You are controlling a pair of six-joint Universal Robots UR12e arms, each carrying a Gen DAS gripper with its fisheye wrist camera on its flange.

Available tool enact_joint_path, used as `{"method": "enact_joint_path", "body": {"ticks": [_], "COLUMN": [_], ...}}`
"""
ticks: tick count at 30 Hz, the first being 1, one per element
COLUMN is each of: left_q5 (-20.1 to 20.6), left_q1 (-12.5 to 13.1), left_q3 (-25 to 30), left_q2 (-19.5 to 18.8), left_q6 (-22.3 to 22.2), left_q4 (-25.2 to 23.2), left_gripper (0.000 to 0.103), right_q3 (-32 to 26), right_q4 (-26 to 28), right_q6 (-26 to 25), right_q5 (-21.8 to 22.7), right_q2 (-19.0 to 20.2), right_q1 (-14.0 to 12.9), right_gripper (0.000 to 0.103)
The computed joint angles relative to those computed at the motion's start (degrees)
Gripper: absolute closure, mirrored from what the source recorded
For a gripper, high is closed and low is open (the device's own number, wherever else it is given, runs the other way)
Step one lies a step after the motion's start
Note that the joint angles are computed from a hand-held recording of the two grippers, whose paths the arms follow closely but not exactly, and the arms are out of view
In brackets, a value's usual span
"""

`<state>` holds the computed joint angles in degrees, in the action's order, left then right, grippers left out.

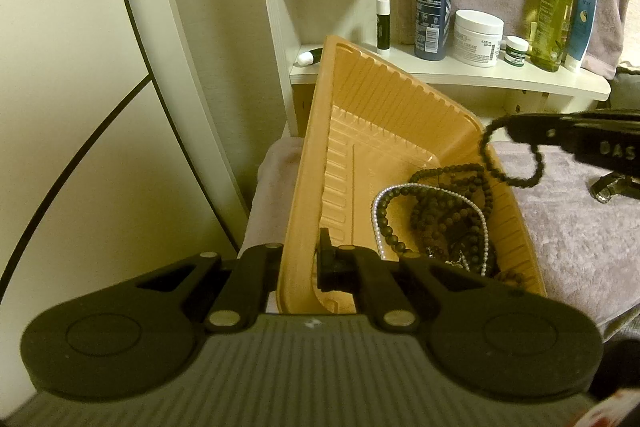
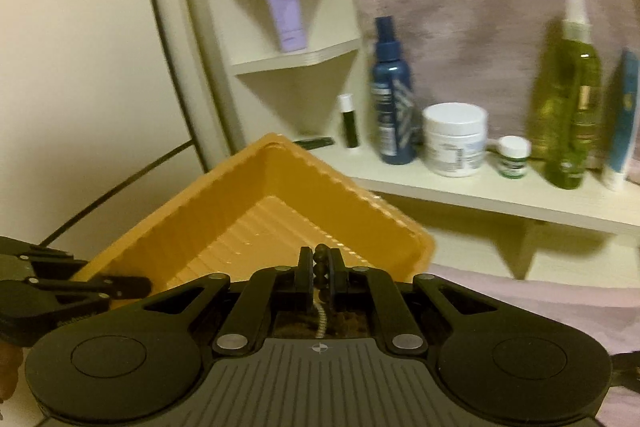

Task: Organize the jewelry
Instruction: 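Carry the bead bracelet into the held tray and open the right gripper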

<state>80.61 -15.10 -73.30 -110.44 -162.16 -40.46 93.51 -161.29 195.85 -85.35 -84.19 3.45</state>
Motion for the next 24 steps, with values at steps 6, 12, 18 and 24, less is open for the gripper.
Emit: {"method": "enact_joint_path", "body": {"ticks": [6,12,18,24], "left_q5": [-0.1,-0.2,-0.2,-0.2], "left_q1": [0.0,0.1,0.0,0.0], "left_q3": [0.1,0.1,0.1,0.1], "left_q2": [-0.1,0.0,0.0,0.0], "left_q6": [0.1,0.1,0.0,0.1], "left_q4": [-0.1,-0.1,-0.2,-0.1], "left_gripper": [0.099,0.099,0.099,0.099], "right_q3": [-1.2,-1.6,-1.0,0.0], "right_q4": [1.6,5.8,7.8,8.0], "right_q6": [-0.9,-2.1,-2.0,-1.8], "right_q5": [3.7,6.7,9.1,10.3], "right_q2": [1.3,1.9,1.8,1.4], "right_q1": [0.6,1.0,0.8,0.5], "right_gripper": [0.096,0.096,0.096,0.096]}}
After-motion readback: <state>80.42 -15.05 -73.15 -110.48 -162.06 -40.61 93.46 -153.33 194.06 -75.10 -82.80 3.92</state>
